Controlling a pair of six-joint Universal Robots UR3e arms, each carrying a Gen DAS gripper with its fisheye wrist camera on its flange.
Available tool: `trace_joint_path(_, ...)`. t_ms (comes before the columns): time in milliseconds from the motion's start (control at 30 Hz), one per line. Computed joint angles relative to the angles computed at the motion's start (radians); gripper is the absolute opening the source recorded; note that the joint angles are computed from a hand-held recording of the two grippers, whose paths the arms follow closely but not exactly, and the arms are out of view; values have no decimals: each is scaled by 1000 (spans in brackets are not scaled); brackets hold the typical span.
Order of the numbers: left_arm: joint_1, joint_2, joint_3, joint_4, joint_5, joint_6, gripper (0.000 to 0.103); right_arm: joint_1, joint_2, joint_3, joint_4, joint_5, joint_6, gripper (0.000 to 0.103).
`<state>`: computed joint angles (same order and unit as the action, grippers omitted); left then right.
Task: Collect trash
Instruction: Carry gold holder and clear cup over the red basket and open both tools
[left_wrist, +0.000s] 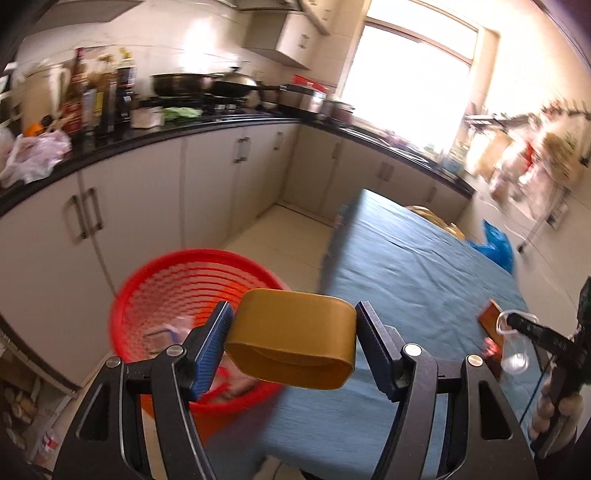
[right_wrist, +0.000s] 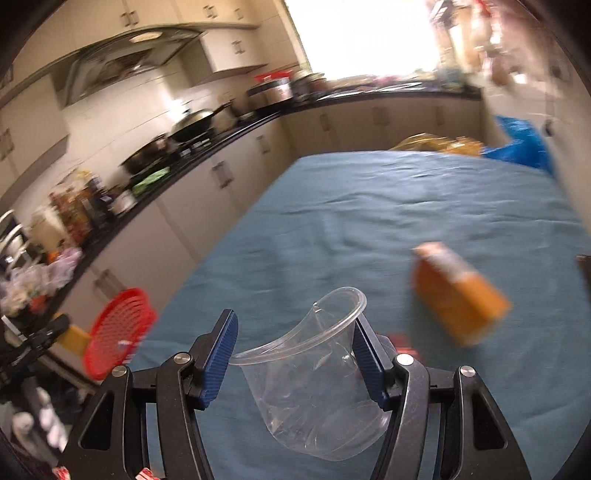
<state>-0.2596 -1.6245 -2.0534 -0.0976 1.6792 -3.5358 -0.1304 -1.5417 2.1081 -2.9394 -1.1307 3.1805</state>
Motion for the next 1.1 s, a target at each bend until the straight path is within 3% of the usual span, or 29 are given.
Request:
trace_joint_path(167, 126, 56, -77, 11, -50, 15, 67, 237, 243, -281, 9, -64, 85, 66)
trace_joint_path(400, 261, 56, -128, 34, -125, 29, 67, 443, 548, -735, 103, -69, 155, 66)
trace_joint_path(667, 330, 23, -145, 67, -174, 27, 67, 551, 858, -1221, 213, -48, 234, 69)
trace_joint_path(800, 336, 22, -150, 78, -179, 27, 73, 574, 977, -1410, 282, -61, 253, 81)
trace_joint_path(933, 309, 28, -153, 79, -128, 32, 74, 557, 938, -1337, 276, -51, 235, 81)
trace_joint_path(1100, 249, 48, -169, 81, -34, 16, 75, 525, 785, -1053, 175, -95, 188, 81)
